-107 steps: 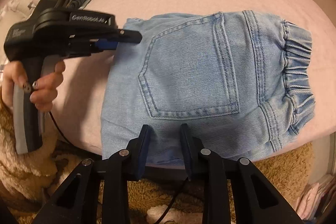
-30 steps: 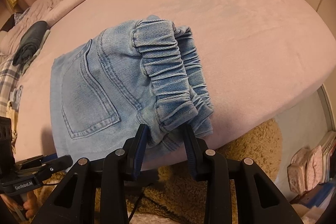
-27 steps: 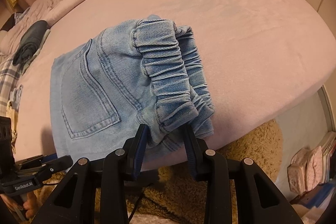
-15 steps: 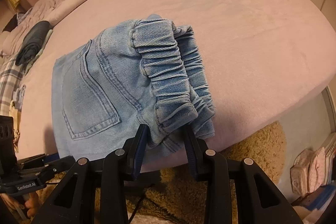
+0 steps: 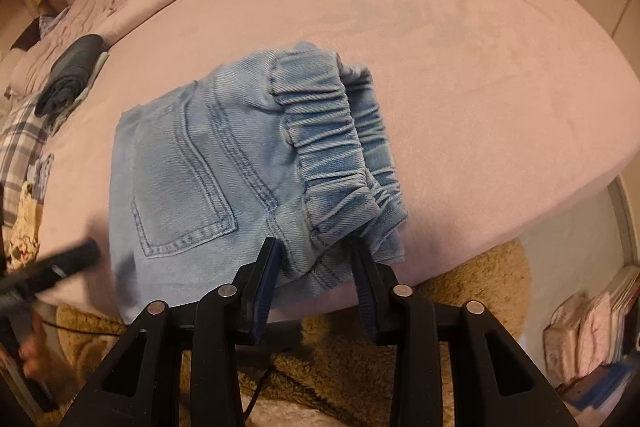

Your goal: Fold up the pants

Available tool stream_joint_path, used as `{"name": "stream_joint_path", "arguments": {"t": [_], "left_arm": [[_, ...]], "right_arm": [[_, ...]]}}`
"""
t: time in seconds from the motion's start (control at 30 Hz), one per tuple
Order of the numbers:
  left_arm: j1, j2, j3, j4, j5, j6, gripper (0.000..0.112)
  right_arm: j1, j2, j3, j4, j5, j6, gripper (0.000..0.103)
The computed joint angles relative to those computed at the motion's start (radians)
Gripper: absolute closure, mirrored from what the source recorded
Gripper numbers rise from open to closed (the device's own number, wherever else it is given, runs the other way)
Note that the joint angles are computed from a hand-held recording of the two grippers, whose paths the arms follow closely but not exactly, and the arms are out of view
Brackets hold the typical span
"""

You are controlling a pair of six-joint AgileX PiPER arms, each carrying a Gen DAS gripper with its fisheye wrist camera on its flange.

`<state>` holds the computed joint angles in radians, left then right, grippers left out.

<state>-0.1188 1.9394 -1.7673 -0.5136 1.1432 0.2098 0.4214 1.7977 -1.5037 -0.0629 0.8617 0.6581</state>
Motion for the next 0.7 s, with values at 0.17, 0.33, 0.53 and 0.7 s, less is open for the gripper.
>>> {"name": "stream_joint_path", "arguments": {"t": [0.17,0.33,0.53,0.7], "left_arm": [[0.033,0.025,-0.013,-0.033,0.003,-0.001,0.021],[0.036,0.058,-0.019,-0.068,0.0,0.0,0.018],[0.027,0.122,-0.043,-0.112,0.038,-0.004,0.017],[0.0,0.174,-0.121,-0.11,0.041,-0.003,0.012]], "right_arm": [[0.018,-0.058,0.025,-0.13,-0.029,0.096,0.025],[-0.034,-0.074,0.037,-0.104,-0.088,0.071,0.015],[-0.141,-0.026,0.048,0.181,-0.186,-0.172,0.009],[-0.197,0.045,0.032,0.424,-0.184,-0.375,0.009]]}}
